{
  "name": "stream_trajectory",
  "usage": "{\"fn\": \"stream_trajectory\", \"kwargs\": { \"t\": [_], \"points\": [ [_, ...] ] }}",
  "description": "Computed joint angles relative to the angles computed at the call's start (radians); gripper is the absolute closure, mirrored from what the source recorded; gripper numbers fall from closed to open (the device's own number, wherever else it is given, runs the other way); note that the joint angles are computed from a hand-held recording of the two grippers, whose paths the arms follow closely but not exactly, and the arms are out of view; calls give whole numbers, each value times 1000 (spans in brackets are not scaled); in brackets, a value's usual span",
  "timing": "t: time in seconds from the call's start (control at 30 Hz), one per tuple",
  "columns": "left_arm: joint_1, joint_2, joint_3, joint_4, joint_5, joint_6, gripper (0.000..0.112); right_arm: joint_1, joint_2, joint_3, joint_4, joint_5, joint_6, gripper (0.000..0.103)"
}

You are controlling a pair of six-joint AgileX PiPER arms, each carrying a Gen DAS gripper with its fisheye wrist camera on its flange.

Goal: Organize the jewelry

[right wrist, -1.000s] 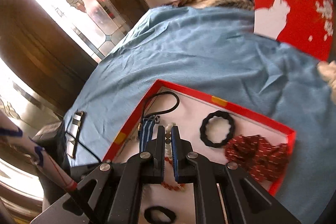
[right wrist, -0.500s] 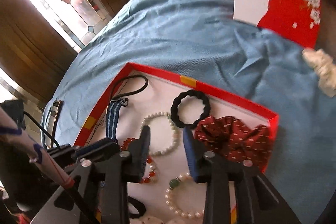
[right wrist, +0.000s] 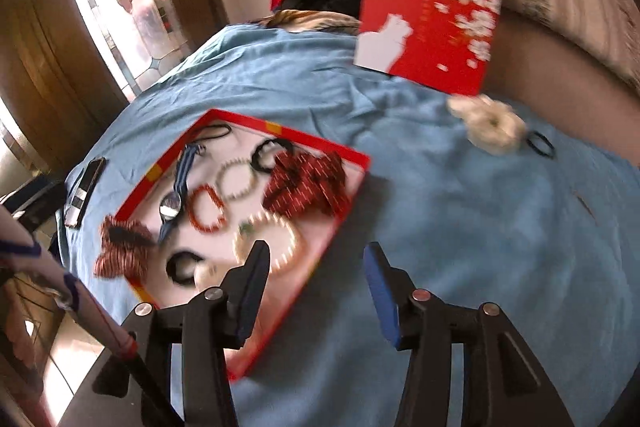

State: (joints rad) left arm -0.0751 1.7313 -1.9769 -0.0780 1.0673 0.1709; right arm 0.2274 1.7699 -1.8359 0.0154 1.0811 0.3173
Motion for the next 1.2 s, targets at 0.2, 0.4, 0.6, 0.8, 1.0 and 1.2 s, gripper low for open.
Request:
{"fn": "stream_trajectory", "kwargs": {
  "t": [0.2,0.4,0.6,0.8,1.0,1.2],
  "points": [
    [-69,-278,360,241,-202,-318,11,44,-225,295,-59,-88,95,46],
    [-176,-367,418,495,-142,-530,10,131,-335,427,-161,-99,243,45],
    [-289,-428,437,563,-89,-520,10,184,-368,463,-187,-95,324,42],
    [-297,-425,435,459,-33,-475,10,220,-365,456,-232,-71,366,39],
    [-313,-411,461,471,-13,-489,10,225,-342,448,-234,-54,378,38],
    [-267,-392,475,424,-4,-475,10,243,-309,437,-242,-41,381,38]
  ]
}}
